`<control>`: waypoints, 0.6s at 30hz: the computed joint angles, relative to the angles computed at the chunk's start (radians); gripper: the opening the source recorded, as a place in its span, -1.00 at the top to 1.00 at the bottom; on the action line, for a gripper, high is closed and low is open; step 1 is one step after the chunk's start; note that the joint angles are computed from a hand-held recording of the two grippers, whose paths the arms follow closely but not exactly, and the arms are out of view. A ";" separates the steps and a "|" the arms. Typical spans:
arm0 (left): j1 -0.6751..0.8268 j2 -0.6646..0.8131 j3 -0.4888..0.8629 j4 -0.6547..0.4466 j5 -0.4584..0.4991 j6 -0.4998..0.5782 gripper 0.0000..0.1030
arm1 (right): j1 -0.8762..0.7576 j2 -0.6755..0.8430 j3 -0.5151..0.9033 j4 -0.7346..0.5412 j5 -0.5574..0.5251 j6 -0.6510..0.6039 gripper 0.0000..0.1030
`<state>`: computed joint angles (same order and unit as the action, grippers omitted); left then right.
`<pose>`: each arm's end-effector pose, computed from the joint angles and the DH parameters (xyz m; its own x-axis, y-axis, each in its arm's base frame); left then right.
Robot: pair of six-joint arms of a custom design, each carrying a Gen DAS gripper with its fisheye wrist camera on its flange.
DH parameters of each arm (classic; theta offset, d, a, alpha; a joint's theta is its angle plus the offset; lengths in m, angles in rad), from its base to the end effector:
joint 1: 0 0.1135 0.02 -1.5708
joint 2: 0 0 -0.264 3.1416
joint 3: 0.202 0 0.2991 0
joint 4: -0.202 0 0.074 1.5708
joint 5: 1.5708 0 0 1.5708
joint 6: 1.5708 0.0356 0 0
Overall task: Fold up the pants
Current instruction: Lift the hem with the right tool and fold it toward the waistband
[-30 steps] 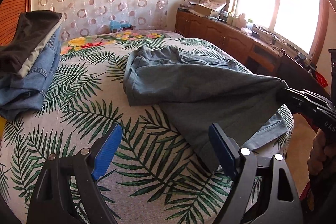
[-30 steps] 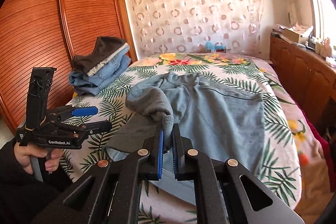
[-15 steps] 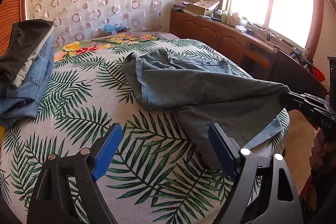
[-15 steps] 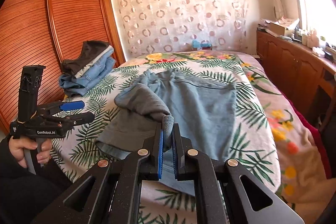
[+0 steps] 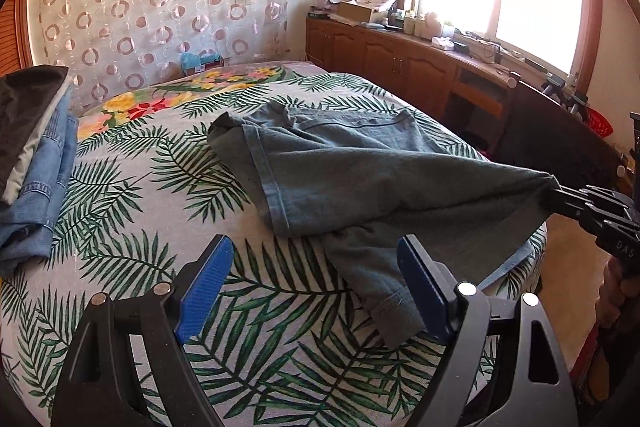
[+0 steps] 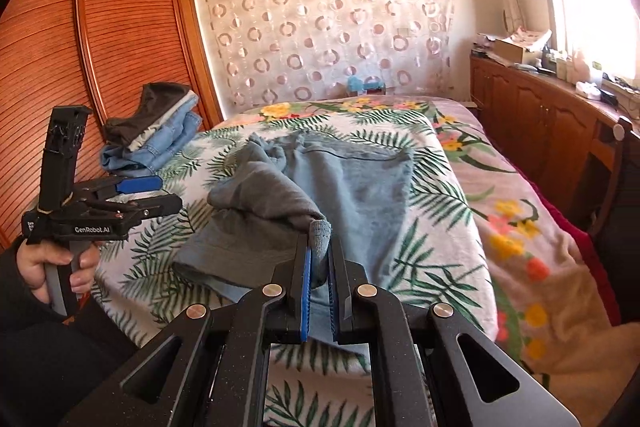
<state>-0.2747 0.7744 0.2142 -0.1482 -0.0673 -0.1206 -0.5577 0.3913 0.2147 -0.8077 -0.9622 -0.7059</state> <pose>0.1879 -0.0505 0.1220 -0.6483 0.0580 -0.7592 0.1446 0.9883 -0.0479 0.1234 -0.0425 0.1432 -0.4842 -0.1351 -0.8645 -0.5214 0.8380 0.1610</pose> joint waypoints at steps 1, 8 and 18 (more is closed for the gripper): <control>-0.006 0.009 0.002 0.004 -0.002 -0.001 -0.64 | -0.003 -0.014 -0.004 -0.016 0.006 -0.006 0.86; -0.041 0.102 0.016 0.052 -0.017 -0.006 -0.64 | 0.027 -0.006 -0.004 -0.030 0.080 0.005 0.86; -0.062 0.190 0.016 0.101 -0.037 -0.025 -0.64 | 0.101 0.069 0.044 -0.009 0.143 0.074 0.86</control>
<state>-0.3362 0.9647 0.2304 -0.0469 -0.1042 -0.1455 -0.4569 0.4601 0.2591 -0.8162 -0.8188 -0.6319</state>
